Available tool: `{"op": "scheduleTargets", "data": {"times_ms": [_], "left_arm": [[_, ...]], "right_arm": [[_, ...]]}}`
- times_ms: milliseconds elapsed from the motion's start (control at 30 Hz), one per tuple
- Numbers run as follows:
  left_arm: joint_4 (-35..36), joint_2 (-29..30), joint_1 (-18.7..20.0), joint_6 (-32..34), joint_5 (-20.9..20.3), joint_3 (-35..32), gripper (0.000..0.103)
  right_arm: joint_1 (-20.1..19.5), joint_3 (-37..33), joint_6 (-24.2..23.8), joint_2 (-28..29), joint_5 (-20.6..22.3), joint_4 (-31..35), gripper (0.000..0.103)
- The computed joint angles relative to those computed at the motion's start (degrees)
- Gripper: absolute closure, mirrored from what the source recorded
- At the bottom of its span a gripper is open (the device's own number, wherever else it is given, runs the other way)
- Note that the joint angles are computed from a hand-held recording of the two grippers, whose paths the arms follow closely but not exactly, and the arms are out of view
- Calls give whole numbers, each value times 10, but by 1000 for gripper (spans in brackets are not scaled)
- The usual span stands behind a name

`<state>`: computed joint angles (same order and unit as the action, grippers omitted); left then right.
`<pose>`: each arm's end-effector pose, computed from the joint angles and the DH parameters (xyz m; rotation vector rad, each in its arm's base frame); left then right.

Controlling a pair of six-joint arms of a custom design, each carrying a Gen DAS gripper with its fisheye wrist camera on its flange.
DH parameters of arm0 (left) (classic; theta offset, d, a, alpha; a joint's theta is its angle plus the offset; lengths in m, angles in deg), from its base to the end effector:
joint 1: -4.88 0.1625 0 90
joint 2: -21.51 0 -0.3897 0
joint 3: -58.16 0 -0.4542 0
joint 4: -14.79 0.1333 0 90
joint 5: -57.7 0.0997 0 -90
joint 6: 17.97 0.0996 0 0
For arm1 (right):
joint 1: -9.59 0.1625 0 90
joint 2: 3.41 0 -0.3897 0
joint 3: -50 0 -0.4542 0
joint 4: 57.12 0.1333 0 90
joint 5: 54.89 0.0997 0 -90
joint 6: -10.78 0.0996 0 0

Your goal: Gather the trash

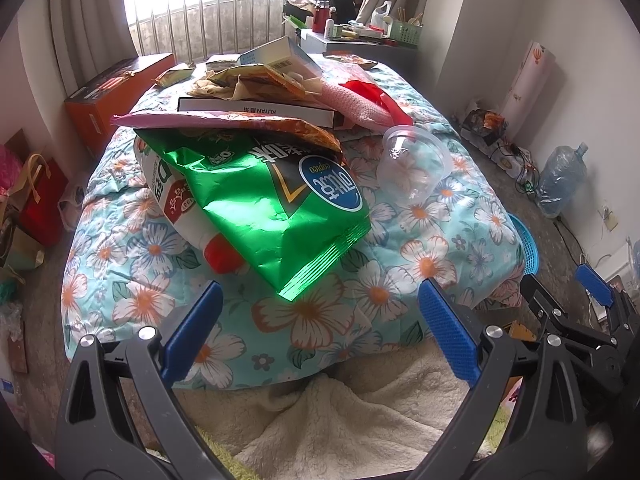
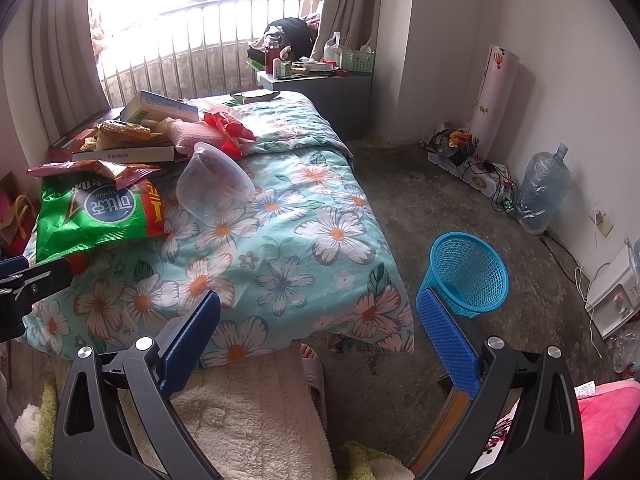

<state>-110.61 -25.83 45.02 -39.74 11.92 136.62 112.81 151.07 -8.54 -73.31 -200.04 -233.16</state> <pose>-0.4485 -0.6434 0.1506 0.5645 2.4115 -0.6638 0.1935 -0.5981 0.3422 0.0391 -2.0315 0.9621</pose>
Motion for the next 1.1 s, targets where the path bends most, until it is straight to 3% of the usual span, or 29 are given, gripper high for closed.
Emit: {"op": "scheduleTargets", "data": {"times_ms": [1100], "left_arm": [[7, 3, 1, -1, -1, -7, 9]], "right_arm": [[-1, 3, 4, -6, 3, 5, 6]]}}
